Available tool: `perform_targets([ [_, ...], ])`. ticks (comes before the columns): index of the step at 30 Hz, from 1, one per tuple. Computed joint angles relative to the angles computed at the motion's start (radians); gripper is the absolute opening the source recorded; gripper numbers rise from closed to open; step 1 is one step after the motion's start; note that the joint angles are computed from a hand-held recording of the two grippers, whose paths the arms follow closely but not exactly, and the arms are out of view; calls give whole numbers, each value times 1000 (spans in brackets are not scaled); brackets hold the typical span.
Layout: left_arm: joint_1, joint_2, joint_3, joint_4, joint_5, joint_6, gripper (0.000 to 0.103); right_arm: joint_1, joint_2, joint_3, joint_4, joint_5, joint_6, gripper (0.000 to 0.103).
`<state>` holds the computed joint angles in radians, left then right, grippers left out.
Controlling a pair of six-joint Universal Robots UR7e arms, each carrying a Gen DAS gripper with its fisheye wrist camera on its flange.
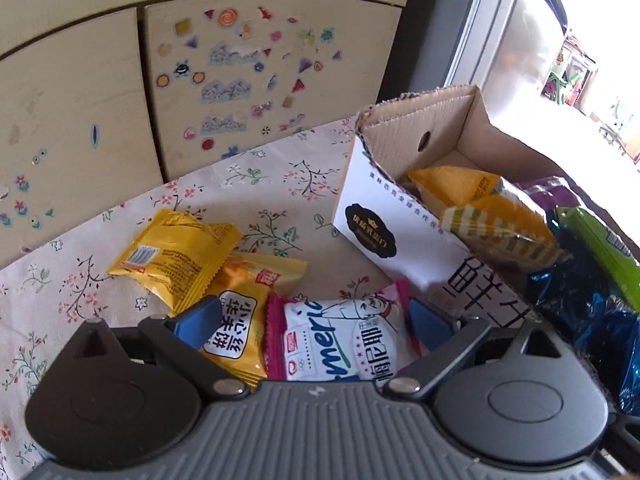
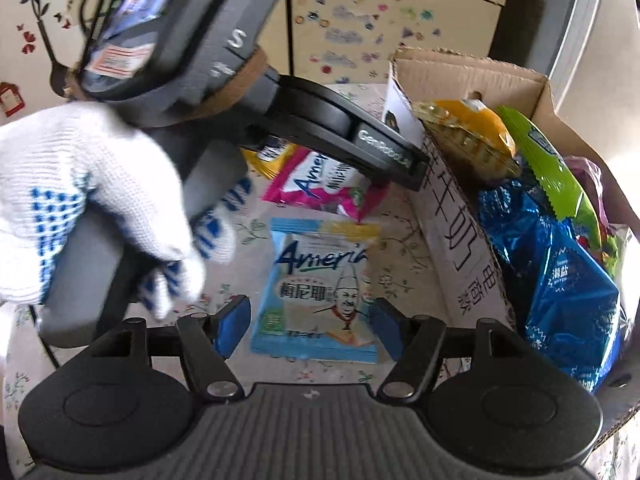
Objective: Organize snacks
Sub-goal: 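Grasp the blue Ameria packet with right gripper while left grasps the pink Ameria packet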
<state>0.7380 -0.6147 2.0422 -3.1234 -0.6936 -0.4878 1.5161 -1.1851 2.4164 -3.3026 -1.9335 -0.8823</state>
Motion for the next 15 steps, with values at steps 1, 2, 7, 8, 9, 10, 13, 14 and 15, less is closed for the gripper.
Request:
perform_targets([
  [1, -2, -2, 5, -5, 3, -2, 93, 2, 11, -11, 5, -2, 2, 75],
  [2, -4, -5, 11, -3, 7, -3, 88, 3, 15, -11, 3, -4, 0, 75],
  [7, -16, -51, 51, 77, 29, -70, 76, -2, 45, -34, 19, -4, 12, 75],
  [8, -17, -64, 62, 101, 32, -92, 74, -5, 45, -36, 20, 2, 14, 75],
  [9, -16, -75, 72, 117, 32, -108, 74, -5, 46, -38, 22, 5, 10, 75],
  [10, -15, -86, 87, 121, 28, -118, 73, -5, 45, -40, 31, 9, 7, 75],
  [13, -4, -126, 129, 117, -2, -138, 73, -6, 29, -40, 76, 28, -7, 75],
  [14, -3, -141, 139, 123, -8, -136, 74, -6, 28, -40, 82, 33, -15, 75],
  [15, -3, -155, 148, 139, -6, -144, 74, -4, 30, -41, 82, 36, -23, 75],
])
